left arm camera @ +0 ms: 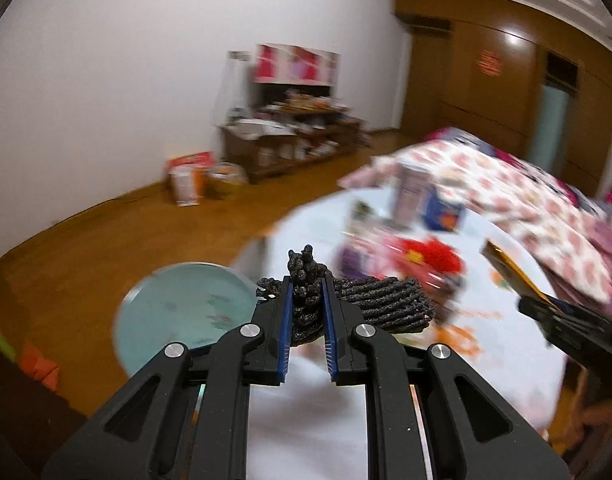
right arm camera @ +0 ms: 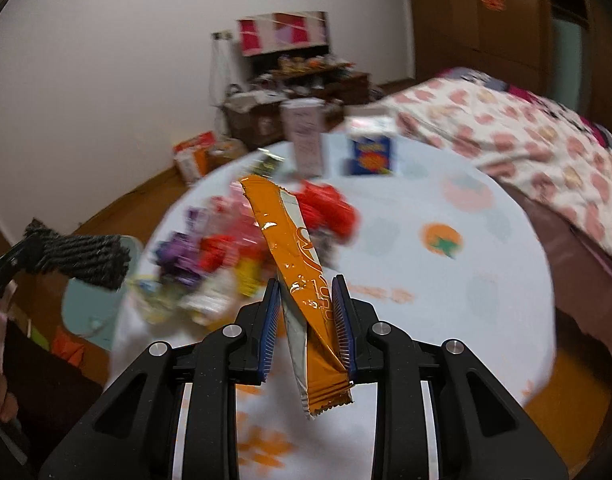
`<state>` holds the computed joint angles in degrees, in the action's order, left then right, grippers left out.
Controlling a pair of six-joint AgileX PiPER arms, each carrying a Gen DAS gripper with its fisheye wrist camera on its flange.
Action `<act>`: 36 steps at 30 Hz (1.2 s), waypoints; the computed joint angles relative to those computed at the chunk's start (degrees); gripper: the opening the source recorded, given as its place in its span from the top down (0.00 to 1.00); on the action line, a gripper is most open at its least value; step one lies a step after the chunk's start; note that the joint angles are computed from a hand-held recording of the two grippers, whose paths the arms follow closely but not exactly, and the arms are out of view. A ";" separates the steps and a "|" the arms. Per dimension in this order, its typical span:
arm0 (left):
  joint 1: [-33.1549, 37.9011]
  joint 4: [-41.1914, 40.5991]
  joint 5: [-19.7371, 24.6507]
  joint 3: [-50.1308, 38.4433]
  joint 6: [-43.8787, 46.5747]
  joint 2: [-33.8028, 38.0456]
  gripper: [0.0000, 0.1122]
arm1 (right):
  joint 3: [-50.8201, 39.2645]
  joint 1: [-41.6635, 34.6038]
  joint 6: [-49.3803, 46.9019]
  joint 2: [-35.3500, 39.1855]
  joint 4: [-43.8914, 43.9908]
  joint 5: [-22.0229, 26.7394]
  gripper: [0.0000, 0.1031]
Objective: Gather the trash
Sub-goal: 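Carry both items over the blue bin and open both tools to drop them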
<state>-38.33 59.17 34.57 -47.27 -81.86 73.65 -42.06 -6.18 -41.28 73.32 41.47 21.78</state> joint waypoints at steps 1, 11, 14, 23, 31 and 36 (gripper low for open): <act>1.81 -0.49 0.95 -0.08 0.59 -0.50 0.88 | -1.13 2.42 1.68 0.46 -0.74 0.02 0.73; 14.60 2.06 5.12 0.29 -0.13 2.31 0.88 | -13.40 24.46 27.43 12.13 -20.27 -4.51 0.73; 18.04 2.19 3.50 0.92 -0.45 4.51 0.88 | -17.82 29.40 35.21 17.21 -27.36 -4.62 0.73; 26.03 0.79 0.08 0.64 1.65 11.51 0.88 | -30.19 36.66 43.68 31.53 -36.03 -1.46 0.73; 29.82 0.63 -1.92 0.04 2.35 16.63 0.85 | -40.79 37.68 36.21 41.82 -29.14 3.76 0.68; 30.22 1.00 -1.23 0.24 1.01 17.28 0.79 | -39.54 37.57 33.94 40.85 -27.31 1.57 0.45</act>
